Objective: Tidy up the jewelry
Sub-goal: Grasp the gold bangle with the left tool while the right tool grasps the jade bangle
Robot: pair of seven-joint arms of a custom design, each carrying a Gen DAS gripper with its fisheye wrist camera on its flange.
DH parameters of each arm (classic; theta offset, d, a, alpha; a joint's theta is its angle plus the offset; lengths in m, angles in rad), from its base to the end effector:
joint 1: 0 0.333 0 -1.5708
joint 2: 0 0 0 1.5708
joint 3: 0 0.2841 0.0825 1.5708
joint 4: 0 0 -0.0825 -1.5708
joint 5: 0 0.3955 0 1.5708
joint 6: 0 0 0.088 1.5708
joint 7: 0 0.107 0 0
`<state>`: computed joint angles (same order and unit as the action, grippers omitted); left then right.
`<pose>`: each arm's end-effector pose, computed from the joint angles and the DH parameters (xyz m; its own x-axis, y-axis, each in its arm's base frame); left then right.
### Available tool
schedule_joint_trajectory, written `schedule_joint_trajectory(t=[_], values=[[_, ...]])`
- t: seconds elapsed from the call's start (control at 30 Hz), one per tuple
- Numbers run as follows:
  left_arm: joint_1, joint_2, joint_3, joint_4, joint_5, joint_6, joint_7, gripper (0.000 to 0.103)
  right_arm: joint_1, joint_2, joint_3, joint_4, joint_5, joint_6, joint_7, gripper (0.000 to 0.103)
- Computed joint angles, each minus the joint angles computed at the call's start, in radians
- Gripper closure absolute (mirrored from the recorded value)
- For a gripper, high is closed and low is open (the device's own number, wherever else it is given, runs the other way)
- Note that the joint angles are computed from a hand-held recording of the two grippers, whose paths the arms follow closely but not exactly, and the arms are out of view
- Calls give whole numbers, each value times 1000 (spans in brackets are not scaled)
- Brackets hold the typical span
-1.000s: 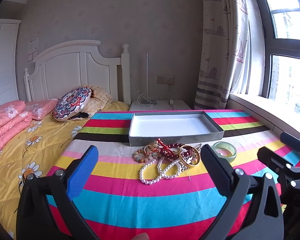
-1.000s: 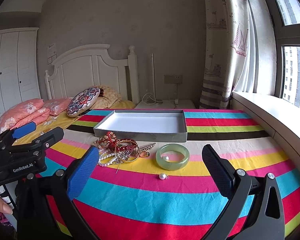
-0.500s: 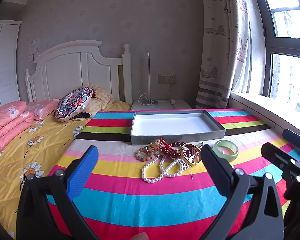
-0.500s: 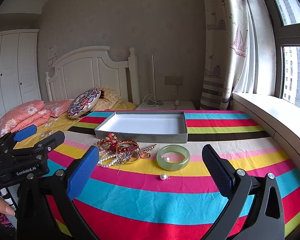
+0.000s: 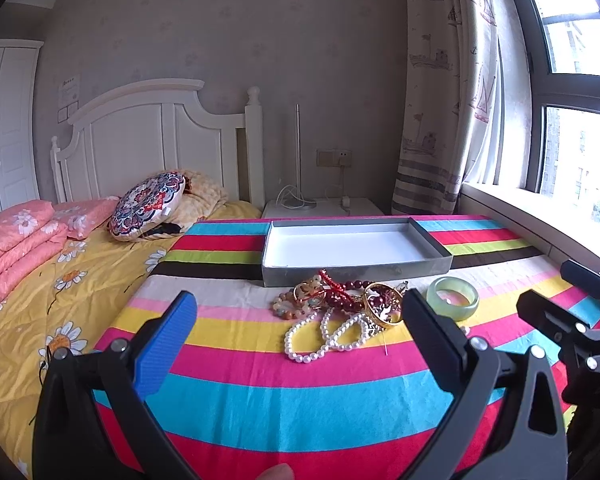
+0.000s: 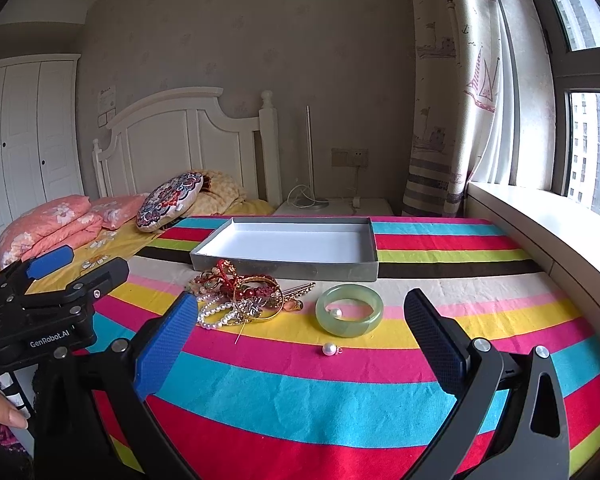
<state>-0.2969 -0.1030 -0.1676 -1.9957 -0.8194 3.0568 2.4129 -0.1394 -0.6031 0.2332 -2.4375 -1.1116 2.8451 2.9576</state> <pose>0.5422 -0.2118 0.5922 -0.5057 -0.8626 -0.0168 -0.3134 0.2018 -0.9279 0.4381 0.1023 0.5657 -0.2944 -0.9547 -0.0422 -0.3211 0.1404 -0.9366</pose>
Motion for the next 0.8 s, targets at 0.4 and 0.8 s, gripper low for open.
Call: schedule_joint_trajectory(t=[0.4, 0.8], values=[[77, 110, -27, 111, 356, -119, -285, 2, 183, 142, -268, 30, 471, -79, -509, 4], [131, 248, -47, 271, 494, -318, -415, 2, 169, 478, -246, 391, 634, -352, -823, 4]])
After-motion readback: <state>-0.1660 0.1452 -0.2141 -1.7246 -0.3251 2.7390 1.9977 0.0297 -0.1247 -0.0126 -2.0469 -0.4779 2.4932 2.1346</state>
